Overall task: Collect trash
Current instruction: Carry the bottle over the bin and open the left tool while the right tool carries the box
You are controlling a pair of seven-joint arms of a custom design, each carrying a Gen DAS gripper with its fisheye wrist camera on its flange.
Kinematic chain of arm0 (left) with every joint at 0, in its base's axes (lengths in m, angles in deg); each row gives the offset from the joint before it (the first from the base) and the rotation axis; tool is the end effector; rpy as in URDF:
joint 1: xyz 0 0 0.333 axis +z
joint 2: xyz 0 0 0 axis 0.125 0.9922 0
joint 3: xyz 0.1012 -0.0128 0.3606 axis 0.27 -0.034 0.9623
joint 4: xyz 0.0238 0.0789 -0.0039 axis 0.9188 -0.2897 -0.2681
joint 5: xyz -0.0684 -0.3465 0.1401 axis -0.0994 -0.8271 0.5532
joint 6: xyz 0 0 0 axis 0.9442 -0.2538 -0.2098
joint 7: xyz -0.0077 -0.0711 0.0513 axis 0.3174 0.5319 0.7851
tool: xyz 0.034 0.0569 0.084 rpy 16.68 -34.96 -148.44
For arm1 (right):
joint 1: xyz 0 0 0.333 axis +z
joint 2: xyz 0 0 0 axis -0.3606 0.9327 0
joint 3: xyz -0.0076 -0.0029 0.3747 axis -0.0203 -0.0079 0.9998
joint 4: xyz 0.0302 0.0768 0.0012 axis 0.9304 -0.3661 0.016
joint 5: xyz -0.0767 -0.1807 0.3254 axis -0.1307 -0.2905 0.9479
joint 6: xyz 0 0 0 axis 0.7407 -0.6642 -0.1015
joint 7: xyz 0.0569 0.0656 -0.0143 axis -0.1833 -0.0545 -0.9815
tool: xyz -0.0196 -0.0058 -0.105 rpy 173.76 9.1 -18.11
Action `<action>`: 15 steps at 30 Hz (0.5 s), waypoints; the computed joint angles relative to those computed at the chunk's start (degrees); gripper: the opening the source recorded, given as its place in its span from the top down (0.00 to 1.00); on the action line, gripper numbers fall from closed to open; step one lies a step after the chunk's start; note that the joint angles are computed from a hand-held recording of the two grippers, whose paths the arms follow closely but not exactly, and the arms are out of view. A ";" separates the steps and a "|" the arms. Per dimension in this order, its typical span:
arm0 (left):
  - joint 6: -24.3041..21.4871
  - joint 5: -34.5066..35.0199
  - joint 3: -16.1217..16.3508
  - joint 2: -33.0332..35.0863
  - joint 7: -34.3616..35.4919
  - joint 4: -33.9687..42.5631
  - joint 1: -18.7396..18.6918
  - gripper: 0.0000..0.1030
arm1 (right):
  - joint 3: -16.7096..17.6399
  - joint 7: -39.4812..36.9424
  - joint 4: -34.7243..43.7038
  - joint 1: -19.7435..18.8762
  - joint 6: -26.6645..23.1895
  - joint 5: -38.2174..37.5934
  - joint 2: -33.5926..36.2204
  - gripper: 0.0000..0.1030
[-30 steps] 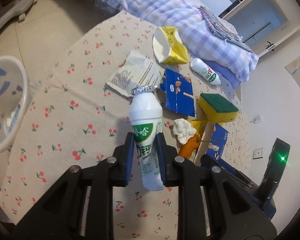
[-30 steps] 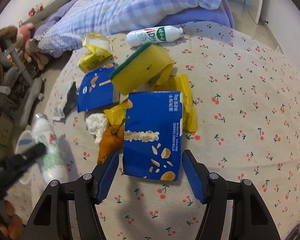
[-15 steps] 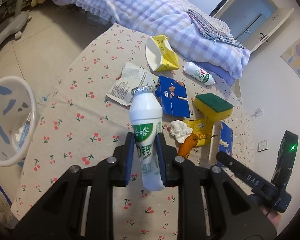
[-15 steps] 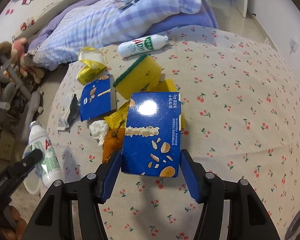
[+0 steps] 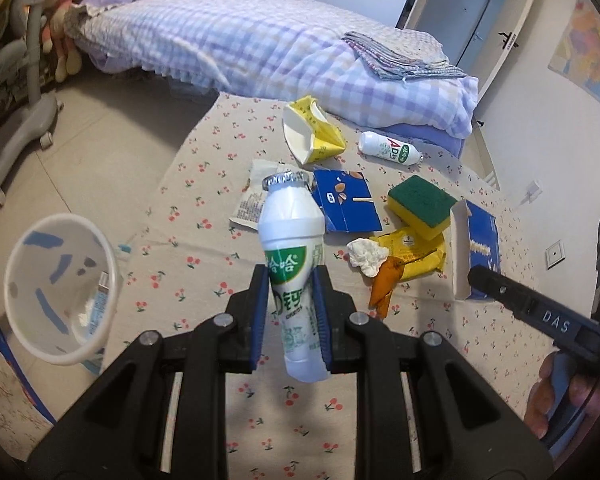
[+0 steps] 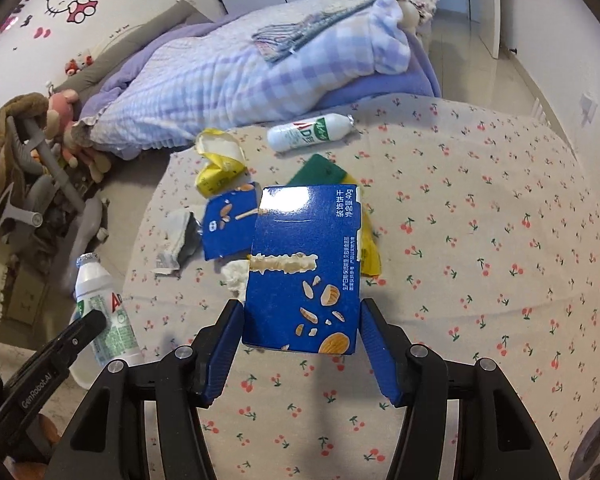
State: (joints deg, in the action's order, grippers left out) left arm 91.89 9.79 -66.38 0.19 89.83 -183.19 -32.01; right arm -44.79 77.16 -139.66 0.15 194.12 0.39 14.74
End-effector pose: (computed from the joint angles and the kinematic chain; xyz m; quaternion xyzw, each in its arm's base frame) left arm 0.5378 -0.2914 0.4041 -0.6725 0.6608 -0.3063 0.1314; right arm 0.5539 0.2677 0.4242 -0.6136 0.7377 -0.1125 0.2579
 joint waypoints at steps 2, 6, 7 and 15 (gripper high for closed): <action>0.23 1.98 3.49 -0.68 -1.51 -0.81 -2.94 0.77 | -0.74 1.25 0.29 1.04 -0.04 -1.58 -0.15 0.42; 1.21 3.17 3.64 -2.14 -2.15 -2.57 -2.35 0.77 | -3.70 7.10 1.17 4.41 0.07 -10.47 -1.10 0.42; 1.38 2.76 2.80 -2.30 -1.87 -2.77 -1.49 0.77 | -4.03 8.18 1.49 5.07 0.94 -13.18 -1.27 0.42; 2.86 -6.08 -5.87 -4.64 2.89 -6.96 10.07 0.77 | 1.65 -0.74 6.93 4.43 1.28 -10.33 3.93 0.42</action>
State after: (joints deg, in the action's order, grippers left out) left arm 94.75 3.71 -72.25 -4.46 92.72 -190.14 -21.95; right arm -43.14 76.42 -132.74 4.58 195.40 -9.94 18.67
